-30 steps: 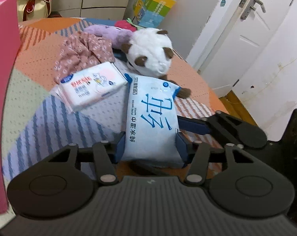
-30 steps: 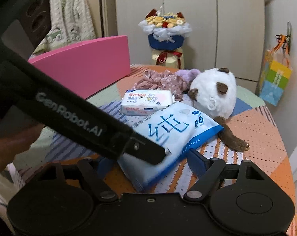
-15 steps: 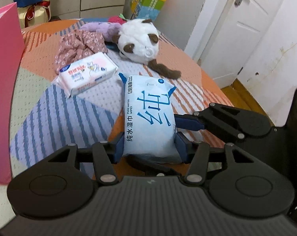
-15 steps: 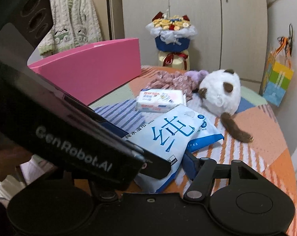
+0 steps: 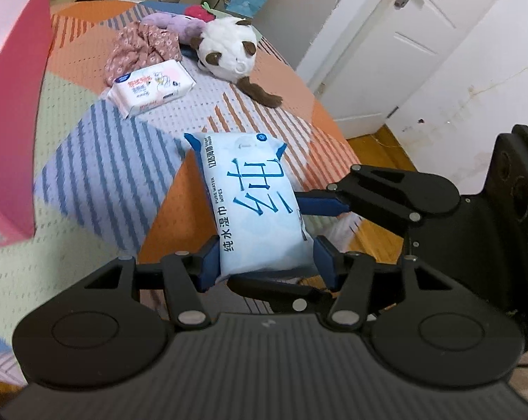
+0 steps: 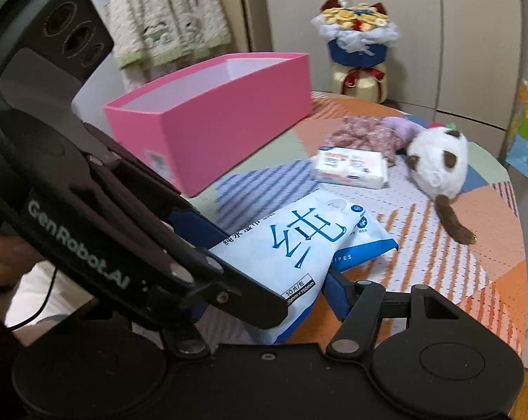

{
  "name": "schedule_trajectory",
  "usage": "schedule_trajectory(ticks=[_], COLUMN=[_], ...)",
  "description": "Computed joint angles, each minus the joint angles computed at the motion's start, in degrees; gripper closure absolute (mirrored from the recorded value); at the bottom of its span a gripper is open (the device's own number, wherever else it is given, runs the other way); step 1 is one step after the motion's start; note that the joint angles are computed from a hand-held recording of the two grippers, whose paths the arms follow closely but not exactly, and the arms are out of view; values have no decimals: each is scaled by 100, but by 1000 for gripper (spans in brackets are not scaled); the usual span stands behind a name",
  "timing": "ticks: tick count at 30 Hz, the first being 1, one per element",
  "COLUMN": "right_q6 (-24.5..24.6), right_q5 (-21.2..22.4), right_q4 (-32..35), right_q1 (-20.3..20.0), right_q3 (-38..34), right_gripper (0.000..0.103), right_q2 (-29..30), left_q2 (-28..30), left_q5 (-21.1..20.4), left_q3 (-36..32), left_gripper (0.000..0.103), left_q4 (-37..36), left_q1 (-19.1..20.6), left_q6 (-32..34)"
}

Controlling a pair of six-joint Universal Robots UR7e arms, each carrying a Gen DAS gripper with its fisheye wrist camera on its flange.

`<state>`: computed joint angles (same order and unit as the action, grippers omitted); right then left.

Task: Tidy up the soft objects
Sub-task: 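Carry the wet-wipes pack with the left gripper over the pink box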

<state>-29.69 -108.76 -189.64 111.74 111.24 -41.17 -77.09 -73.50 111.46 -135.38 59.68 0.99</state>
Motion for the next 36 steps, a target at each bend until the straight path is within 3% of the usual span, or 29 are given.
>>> schedule_trajectory(ticks=[11,23,29,36], right_q6=[95,-13,-162,-548], right_q5=[79,308,416,569], right_q4=[828,1955,2079,1836], right_q1=[620,1224,1399,1475], right_q3=[-46,-806,-1229,-2019], right_gripper=[33,33,32,31], right_q2=[-171,154,420,829], left_q2=[-1178,-2413,-2627,-2428], left_q5=[-65,412,654,966], left_q3=[304,515,362,-43], left_gripper=[49,49,48,48], left_q4=[858,1609,1652,955], left_q1=[-127,-296,-281,-189], left_q6=[-243,-825,-842,-196])
